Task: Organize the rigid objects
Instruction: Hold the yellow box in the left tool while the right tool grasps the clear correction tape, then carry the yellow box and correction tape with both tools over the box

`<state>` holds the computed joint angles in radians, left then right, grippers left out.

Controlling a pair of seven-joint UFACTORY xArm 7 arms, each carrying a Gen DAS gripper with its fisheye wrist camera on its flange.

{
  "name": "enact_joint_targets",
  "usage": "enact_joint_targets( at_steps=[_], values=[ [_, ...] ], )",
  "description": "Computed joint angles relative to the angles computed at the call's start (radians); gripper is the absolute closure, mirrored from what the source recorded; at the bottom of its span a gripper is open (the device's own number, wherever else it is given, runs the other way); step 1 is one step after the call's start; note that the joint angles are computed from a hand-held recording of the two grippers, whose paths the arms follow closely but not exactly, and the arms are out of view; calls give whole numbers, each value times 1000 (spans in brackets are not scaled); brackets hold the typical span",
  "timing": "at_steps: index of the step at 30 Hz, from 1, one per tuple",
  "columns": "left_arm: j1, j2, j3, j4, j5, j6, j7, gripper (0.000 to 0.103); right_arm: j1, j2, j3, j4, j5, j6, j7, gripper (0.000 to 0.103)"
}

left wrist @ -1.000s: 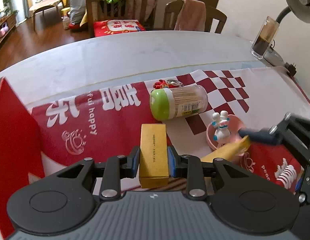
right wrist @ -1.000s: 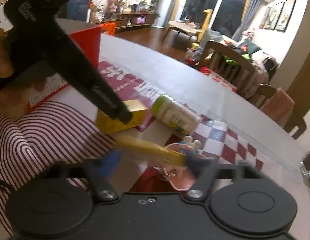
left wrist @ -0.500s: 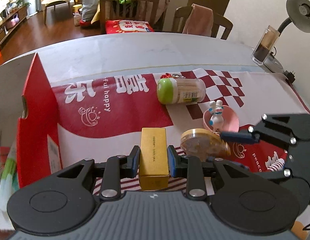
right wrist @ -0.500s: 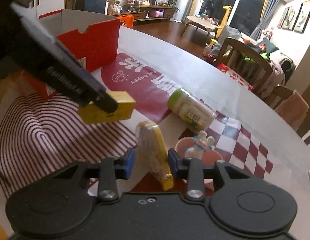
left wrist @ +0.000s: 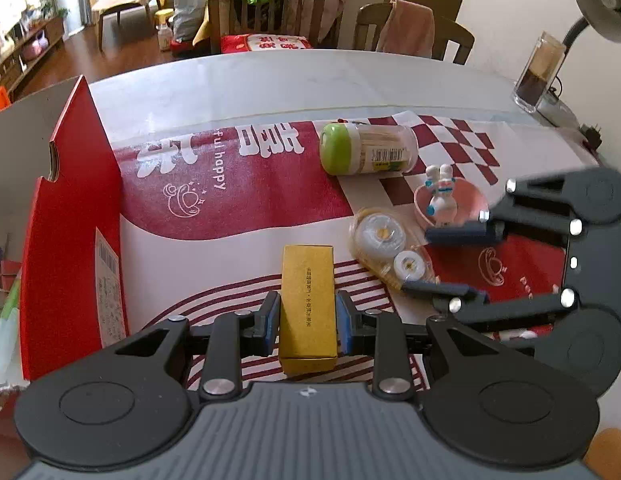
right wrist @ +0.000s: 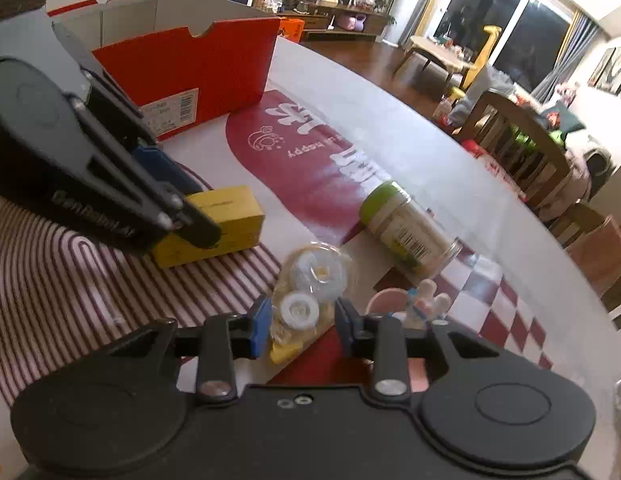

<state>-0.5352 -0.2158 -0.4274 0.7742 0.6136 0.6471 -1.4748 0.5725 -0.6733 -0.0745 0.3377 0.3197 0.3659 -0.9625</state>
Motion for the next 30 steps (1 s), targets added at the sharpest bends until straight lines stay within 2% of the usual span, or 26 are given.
enact_joint_targets(
  at_steps=[1, 3, 7, 12, 15, 17, 20, 21, 23, 24, 30],
  values=[
    [1, 4, -5, 3, 10, 6, -5, 75, -3, 11, 7, 1, 2, -21, 8, 56],
    [-1, 18, -13, 15, 31, 26, -14, 74, 1, 40, 9, 11, 14, -48, 33, 51],
    [-20, 54, -8, 40, 54, 58, -15, 74, 19, 85, 3, 21, 33, -80, 54, 48],
    [-36, 72, 19, 31, 55, 43, -41, 74, 38, 114, 11, 1, 15, -166, 64, 48],
    [-40, 65, 24, 22, 64, 42, -57, 74, 41, 144, 1, 26, 5, -163, 89, 36],
    [-40, 57, 26, 12, 65, 33, -62, 74, 40, 175, -15, 68, 8, -117, 93, 31],
    [-40, 58, 19, 12, 76, 43, -75, 74, 31, 208, -25, 118, 50, -53, 85, 32],
    [-41, 61, 16, 15, 81, 49, -77, 74, 23, 210, -16, 119, 58, -53, 77, 35],
    [-45, 68, 13, 23, 89, 62, -82, 74, 26, 200, -15, 114, 83, -41, 50, 50],
    [-47, 71, 14, 26, 92, 65, -85, 74, 25, 195, -20, 122, 102, -9, 47, 53],
    [-57, 56, 19, 22, 76, 74, -88, 74, -24, 150, 27, 103, 130, 12, 89, 54]
  ],
)
